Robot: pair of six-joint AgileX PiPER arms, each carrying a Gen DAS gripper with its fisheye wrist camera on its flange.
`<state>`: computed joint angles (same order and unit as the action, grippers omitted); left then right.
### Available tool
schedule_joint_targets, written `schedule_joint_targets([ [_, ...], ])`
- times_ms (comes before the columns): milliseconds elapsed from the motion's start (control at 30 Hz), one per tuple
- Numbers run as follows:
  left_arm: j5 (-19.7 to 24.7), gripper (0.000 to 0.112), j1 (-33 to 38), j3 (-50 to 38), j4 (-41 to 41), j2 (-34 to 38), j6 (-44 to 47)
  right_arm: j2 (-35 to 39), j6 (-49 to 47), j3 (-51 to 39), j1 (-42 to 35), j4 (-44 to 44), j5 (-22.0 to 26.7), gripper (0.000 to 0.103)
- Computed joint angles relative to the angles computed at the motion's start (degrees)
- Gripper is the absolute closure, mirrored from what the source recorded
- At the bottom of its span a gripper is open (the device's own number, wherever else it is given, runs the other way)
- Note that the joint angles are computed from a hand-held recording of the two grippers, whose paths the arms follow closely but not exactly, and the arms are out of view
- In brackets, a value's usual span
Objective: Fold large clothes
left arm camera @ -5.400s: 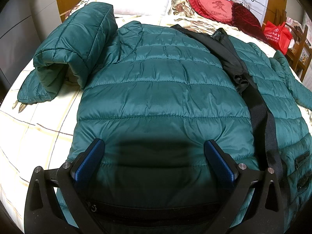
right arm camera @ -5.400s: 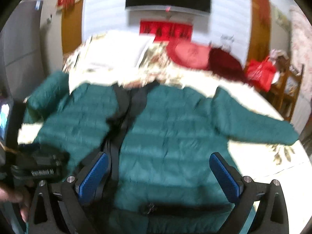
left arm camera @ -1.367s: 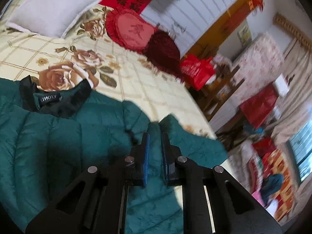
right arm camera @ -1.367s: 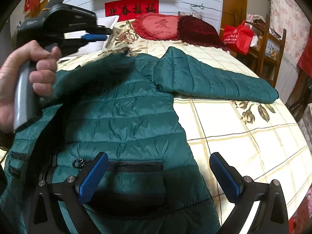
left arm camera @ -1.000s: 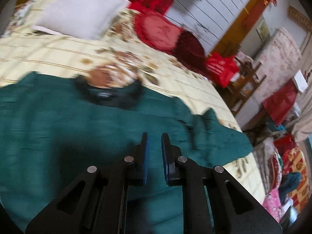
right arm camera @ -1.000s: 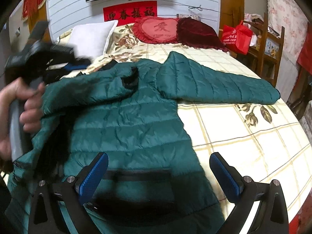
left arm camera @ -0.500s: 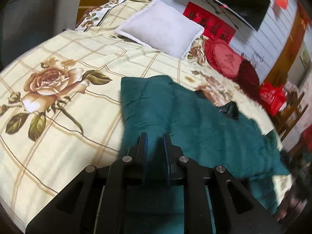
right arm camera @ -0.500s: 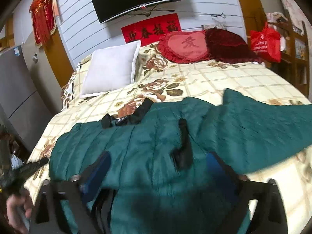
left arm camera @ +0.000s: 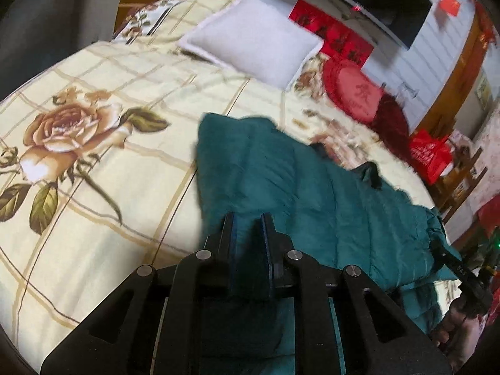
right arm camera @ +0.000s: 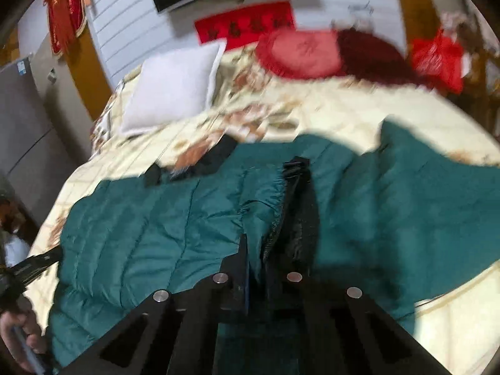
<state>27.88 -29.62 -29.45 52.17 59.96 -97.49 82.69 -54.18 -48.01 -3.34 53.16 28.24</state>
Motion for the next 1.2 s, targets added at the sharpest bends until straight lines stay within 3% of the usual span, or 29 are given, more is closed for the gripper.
schedule_joint_targets([
  [100, -0.47, 0.099, 0.09, -0.35, 1.32, 0.26, -1.03, -1.77, 1.99, 0.42, -0.94, -1.83, -2.91, 0.097],
  [200, -6.00, 0.096, 4.34, -0.83, -6.67, 4.03, 8.51, 2.27, 4.36, -1.54, -3.10, -4.35, -1.19, 0.097],
  [300, -7.23, 0.095, 6.14, -1.67, -11.83, 7.22, 14.49, 7.60, 6.04, -4.61, -5.77, -5.68, 4.91, 0.097],
  [400, -4.11, 0.095, 4.87, -2.30, -9.82, 6.02, 11.49, 9.18, 3.63, -6.57, -9.71, -0.73, 11.32, 0.095],
  [500, 1.71, 0.095, 0.33, -3.23, -0.99, 4.40, 1.78, 8.41, 0.04, -6.62, -15.55, 7.44, 19.47, 0.093],
  [567, 3.26, 0.095, -1.86, -4.49, 2.45, 4.90, -0.32, 5.20, -0.05, -5.73, -16.03, 8.98, 18.53, 0.089],
  [667, 2.29, 0.095, -2.96, -5.58, 3.99, 6.83, 0.65, -0.60, -3.07, -2.72, -13.51, 11.66, 12.40, 0.083],
  [733, 2.50, 0.095, -3.50, -5.95, 4.04, 8.50, 1.25, -3.57, -2.28, -1.64, -8.58, 9.49, 4.99, 0.074],
  [767, 1.33, 0.095, -2.68, -5.97, 1.98, 9.52, 3.56, -4.33, 0.09, -1.55, -6.50, 6.60, 1.93, 0.064],
  [800, 0.35, 0.095, -1.91, -5.87, 0.93, 9.94, 4.44, -5.34, 4.38, -0.90, -3.54, 1.43, -3.29, 0.060],
  [867, -1.15, 0.095, -0.76, -5.02, 0.78, 9.65, 3.96, -6.25, 11.08, 0.95, -0.36, -6.12, -12.56, 0.060],
  [900, -1.25, 0.095, -0.66, -5.05, 0.81, 9.62, 3.78, -7.32, 11.48, 1.53, 0.13, -6.45, -13.81, 0.060],
  [933, -1.09, 0.095, -0.93, -5.07, 1.31, 9.65, 3.10, -8.39, 10.02, 1.66, 0.38, -4.49, -12.77, 0.060],
  [1033, -1.36, 0.095, -1.34, -4.45, 2.76, 9.64, 1.19, -3.39, 3.06, -3.11, 0.84, -1.28, -0.78, 0.060],
  [1133, -6.05, 0.094, 1.42, -3.05, 1.58, 10.11, 2.11, 3.66, 11.46, -5.42, 2.96, -9.98, 0.54, 0.060],
  [1200, -9.27, 0.094, 2.99, -2.16, 2.36, 10.69, 1.42, 8.55, 12.82, -6.71, 0.96, -10.43, 3.26, 0.060],
])
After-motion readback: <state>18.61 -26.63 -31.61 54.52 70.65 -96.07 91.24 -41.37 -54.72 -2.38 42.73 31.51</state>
